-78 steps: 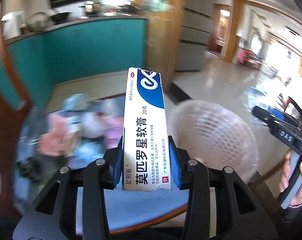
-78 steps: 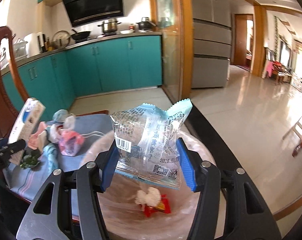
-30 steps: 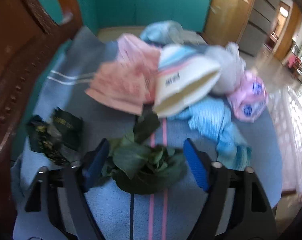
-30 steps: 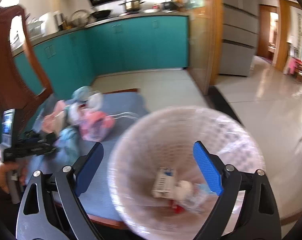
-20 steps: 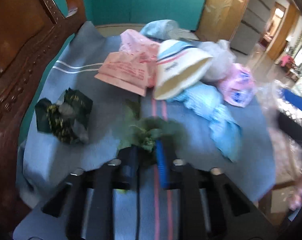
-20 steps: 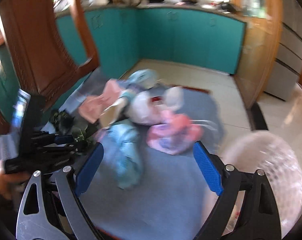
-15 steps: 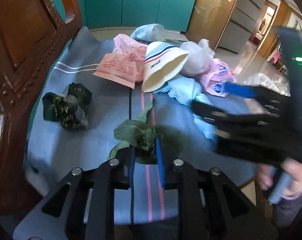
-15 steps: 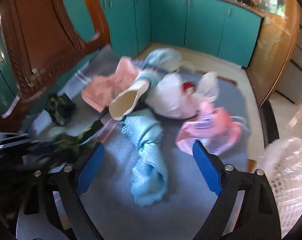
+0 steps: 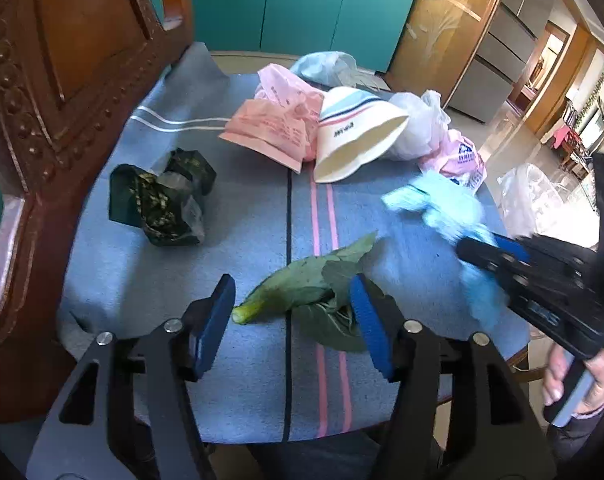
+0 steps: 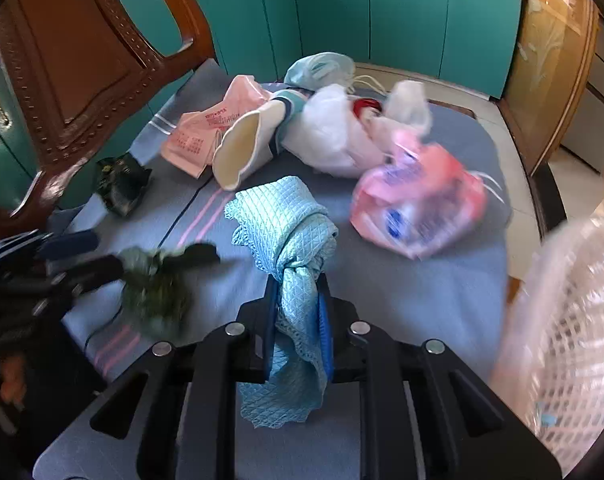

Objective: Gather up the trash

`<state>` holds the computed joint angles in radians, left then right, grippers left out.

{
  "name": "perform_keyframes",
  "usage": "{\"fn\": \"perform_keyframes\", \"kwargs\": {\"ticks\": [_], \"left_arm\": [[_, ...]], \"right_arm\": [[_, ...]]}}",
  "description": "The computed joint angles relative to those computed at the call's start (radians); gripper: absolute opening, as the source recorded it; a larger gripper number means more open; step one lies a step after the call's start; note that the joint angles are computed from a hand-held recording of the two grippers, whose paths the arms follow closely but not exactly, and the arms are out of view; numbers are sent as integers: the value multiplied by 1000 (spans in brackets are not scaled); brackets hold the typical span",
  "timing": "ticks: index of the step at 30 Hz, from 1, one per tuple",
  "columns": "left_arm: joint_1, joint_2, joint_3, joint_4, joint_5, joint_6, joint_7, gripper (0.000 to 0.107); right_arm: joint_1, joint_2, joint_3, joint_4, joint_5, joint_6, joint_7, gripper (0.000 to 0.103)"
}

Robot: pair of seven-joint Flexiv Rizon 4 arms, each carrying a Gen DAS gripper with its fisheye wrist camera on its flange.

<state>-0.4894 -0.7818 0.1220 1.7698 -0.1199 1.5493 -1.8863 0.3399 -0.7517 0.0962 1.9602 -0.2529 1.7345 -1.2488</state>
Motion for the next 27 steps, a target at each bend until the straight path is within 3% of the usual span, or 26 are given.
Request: {"fn": "perform_keyframes", "kwargs": {"ticks": [2,6,8,13,23,27], "left_arm": [[8,-9,-12,-7,2,1,8,66],[44,-46,-59,-46,-9,-9,38,68],[45,-65,-64,-74,-12,-30,51,68],[6,-90,-20,-114,-3,-67,38,65],[-1,-32,-10,-39,8,-24,-17,29],[9,1,-27,5,8,6,-18,32]], "right_arm": [[-1,20,-3,38,6,16,-6,23],[112,40,-129,86,59,72,0,59],[150,41,-167,94,81,85,-5,59],[149,47,-166,97,100,88,-15,63],[140,25,-146,76,110,80,-11,65],[125,8,-132,53,104,68,-1,65]]}}
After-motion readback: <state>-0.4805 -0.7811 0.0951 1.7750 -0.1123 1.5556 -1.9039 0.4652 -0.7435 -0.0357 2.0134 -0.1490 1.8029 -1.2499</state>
